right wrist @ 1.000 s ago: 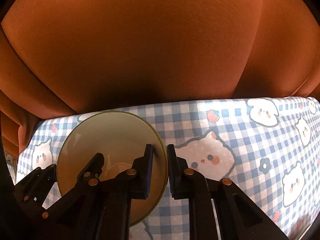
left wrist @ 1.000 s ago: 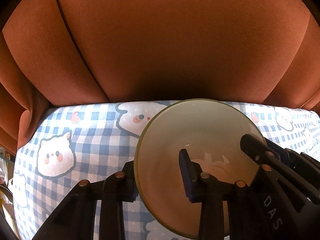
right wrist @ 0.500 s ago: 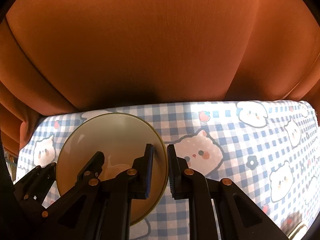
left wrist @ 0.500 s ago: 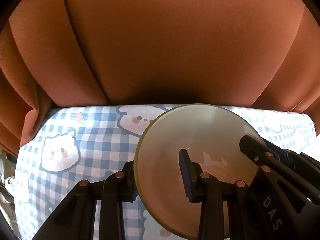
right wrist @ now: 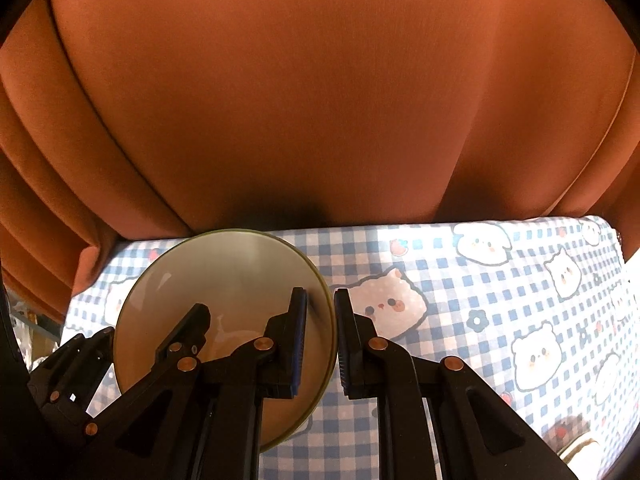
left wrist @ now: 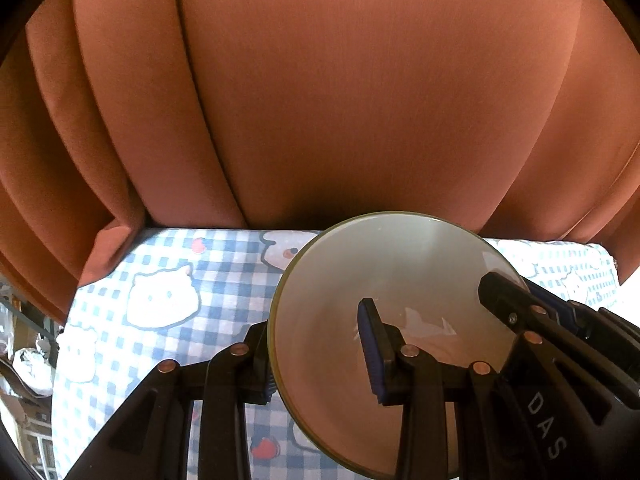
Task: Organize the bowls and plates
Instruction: 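Lift the held bowl and carry it toward the plate stack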
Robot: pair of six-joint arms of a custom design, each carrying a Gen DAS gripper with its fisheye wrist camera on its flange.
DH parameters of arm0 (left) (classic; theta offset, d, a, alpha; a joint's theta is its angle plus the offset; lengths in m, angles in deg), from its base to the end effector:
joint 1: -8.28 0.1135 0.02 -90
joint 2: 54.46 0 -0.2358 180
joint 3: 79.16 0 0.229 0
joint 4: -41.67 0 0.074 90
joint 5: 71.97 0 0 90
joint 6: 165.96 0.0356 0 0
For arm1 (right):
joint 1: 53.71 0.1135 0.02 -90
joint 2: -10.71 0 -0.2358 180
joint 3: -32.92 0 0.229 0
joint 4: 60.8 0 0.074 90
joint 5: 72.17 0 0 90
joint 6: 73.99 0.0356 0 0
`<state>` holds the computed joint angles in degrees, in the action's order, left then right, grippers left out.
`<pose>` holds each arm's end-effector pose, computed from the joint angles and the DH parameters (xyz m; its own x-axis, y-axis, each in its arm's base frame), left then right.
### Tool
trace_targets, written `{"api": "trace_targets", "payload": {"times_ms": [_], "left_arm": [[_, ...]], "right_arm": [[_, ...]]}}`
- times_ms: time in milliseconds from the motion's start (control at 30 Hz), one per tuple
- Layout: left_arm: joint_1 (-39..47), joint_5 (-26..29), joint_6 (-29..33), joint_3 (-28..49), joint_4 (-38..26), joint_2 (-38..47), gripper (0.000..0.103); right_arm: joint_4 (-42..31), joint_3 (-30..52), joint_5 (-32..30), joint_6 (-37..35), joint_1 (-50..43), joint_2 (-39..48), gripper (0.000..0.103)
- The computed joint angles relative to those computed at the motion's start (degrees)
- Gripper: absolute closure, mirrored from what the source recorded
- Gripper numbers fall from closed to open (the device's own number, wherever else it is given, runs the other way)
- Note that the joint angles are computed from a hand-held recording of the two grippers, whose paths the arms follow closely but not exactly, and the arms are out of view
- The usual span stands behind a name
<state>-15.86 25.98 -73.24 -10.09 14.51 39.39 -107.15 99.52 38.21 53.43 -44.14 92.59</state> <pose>0.2819 -0.1317 0.1668 -0.6948 0.3629 -0.6210 0.5164 0.8526 -0.0795 0.2571 0.0308 0.1921 -0.6846 0.4622 -0.5636 0.5330 0.8449 0.0454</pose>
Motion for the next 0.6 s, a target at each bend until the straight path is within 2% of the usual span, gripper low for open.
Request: {"api": "trace_targets", "payload": {"times_ms": [200, 600], "left_arm": [[-3.1, -3.9, -2.8, -5.3, -2.4, -10.2, 0.069], [-13.5, -14.6, -11.4, -11.8, -13.4, -29.9, 0.069]], "right_arm": [[-3.6, -2.0, 0.8, 1.1, 2.8, -7.9, 0.086], [-16.3, -3.8, 2.3, 3.5, 8.1, -25.7, 0.086]]}}
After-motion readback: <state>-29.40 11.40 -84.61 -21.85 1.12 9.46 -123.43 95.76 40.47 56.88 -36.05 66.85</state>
